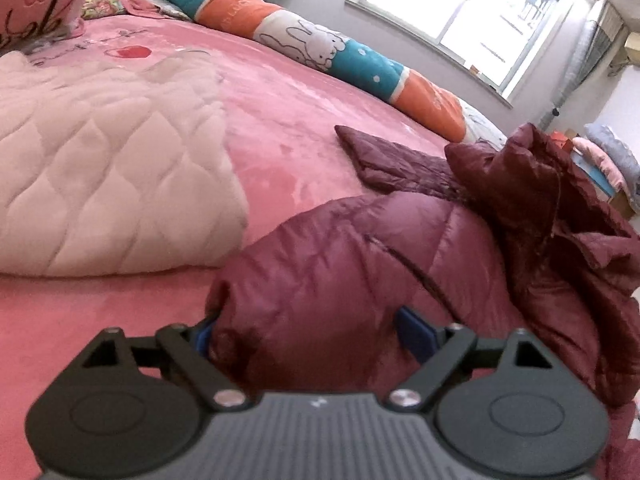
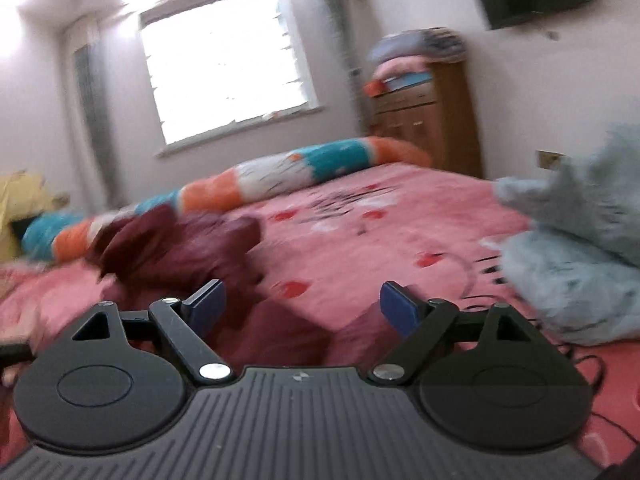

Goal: Fold large clothes

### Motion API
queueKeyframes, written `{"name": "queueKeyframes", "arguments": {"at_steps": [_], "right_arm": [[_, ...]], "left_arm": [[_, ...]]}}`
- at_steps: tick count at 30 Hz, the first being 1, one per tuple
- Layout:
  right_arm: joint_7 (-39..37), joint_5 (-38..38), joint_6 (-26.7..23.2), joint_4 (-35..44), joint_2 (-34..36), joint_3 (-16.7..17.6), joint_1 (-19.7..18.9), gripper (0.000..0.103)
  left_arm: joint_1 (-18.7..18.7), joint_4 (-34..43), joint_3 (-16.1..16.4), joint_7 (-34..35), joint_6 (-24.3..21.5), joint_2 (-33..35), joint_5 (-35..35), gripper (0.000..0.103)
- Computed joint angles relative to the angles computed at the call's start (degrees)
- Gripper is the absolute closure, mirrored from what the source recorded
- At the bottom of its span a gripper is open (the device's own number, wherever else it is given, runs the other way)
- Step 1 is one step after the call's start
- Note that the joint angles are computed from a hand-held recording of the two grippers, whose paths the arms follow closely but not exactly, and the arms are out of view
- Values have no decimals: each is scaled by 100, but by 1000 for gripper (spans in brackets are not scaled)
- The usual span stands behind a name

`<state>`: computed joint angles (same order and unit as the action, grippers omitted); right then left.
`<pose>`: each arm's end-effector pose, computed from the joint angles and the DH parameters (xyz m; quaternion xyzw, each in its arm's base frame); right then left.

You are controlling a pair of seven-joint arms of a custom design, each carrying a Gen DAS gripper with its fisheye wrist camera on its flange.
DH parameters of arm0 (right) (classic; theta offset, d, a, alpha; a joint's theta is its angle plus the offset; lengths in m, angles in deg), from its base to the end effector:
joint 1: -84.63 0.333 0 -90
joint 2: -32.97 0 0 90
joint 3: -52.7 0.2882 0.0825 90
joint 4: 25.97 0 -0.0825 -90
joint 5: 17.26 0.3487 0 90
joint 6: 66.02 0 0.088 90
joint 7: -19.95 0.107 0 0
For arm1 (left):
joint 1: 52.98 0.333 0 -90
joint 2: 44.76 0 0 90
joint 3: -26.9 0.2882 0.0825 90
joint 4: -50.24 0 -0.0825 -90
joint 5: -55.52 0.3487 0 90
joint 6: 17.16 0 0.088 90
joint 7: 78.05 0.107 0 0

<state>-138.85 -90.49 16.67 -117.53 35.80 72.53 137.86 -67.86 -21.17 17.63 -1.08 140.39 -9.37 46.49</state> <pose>0.2641 0.4637 0.6325 -0.3374 0.7295 -0.4603 0.3770 0.6823 -0.2581 0.5015 -0.6346 0.6363 -0.4256 0.1063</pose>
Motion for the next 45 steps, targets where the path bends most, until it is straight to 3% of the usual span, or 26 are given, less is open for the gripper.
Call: {"name": "queueKeyframes", "arguments": {"at_steps": [2, 3, 4, 6, 9, 12, 14, 18, 23, 29, 33, 36, 43, 45], "right_arm": [[-327, 160, 471, -80, -62, -56, -100, 0], [-487, 276, 645, -108, -92, -71, -150, 0], [-623, 422, 782, -133, -125, -84, -203, 0], [-855, 810, 953, -112, -146, -119, -323, 0], [-942, 1263, 862, -30, -185, -92, -360, 0], [-1047, 1466, 807, -138, -336, -48, -448, 0], [-1207, 1594, 655, -49, -300, -20, -499, 0], [-1299, 1857, 139, 159, -205, 5, -452, 0], [-753, 1992, -249, 145, -354, 57, -426, 0], [-207, 2058, -419, -251, -796, 214, -581, 0], [152, 1997, -232, -546, -1082, 302, -718, 0], [536, 1908, 463, -1164, -1642, 370, -853, 0], [1529, 1441, 4289, -2879, -2857, -209, -1180, 0], [1459, 1339, 4901, -2900, -2819, -262, -1298, 0]], "left_arm": [[-69, 204, 50, -27, -60, 136, 90, 22], [-74, 260, 41, 8, -72, 169, 115, 37], [-116, 282, 81, 14, -111, 171, 188, 45], [-204, 320, 185, -53, -223, 154, 343, 66], [-234, 39, 193, 60, -128, -71, 500, 82], [-222, -437, 127, 330, 207, -420, 610, 88], [-86, -880, -93, 663, 451, -747, 452, 89], [340, -1765, -751, 1774, 745, -1452, -350, 89], [682, -2625, -1335, 3135, 625, -2304, -1838, 90], [454, -3460, -1443, 4293, 486, -3153, -3239, 90], [61, -3865, -1360, 4899, 481, -3494, -3613, 90], [-202, -3894, -1210, 4877, 281, -3495, -3524, 91], [-707, -4149, -917, 5179, -131, -3665, -3639, 99], [-744, -4235, -847, 5226, -172, -3754, -3667, 99]]}}
